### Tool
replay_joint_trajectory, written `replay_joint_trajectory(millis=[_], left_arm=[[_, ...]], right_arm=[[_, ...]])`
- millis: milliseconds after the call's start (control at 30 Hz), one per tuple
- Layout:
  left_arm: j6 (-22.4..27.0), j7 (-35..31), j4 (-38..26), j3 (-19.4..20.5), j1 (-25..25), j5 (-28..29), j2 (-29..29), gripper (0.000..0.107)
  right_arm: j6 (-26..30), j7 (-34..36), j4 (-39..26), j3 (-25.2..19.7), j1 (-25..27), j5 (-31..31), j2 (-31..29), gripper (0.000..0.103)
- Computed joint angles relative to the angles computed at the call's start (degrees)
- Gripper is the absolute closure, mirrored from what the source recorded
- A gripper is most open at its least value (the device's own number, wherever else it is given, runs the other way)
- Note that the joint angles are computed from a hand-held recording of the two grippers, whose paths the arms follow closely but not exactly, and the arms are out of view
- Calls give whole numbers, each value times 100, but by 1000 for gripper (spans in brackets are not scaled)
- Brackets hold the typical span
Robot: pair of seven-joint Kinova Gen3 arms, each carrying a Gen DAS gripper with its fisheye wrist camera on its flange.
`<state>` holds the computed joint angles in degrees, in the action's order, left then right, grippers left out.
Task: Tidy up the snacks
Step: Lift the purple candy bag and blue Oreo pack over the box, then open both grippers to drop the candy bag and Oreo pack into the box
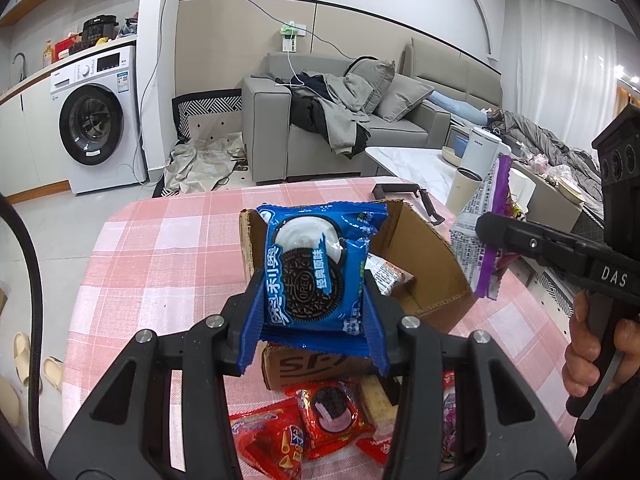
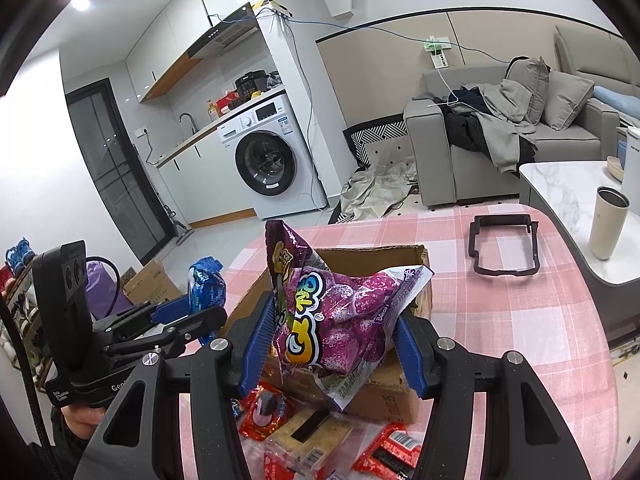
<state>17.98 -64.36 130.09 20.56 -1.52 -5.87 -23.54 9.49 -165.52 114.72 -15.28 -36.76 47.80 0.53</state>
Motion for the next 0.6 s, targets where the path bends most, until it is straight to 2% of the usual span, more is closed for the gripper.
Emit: replay_joint_trajectory(millis=[167, 467, 600], left_arm=[[-207, 21, -41, 33, -79, -53, 302, 66], [-514, 337, -70, 353, -392, -364, 826, 66], [-630, 660, -73, 741, -752, -699, 982, 66]], right_arm=[[56, -430, -99, 125, -180, 476, 158, 46], [15, 413, -303, 497, -450, -329, 468, 46], [-36, 167, -342, 968, -875, -121, 552, 46]])
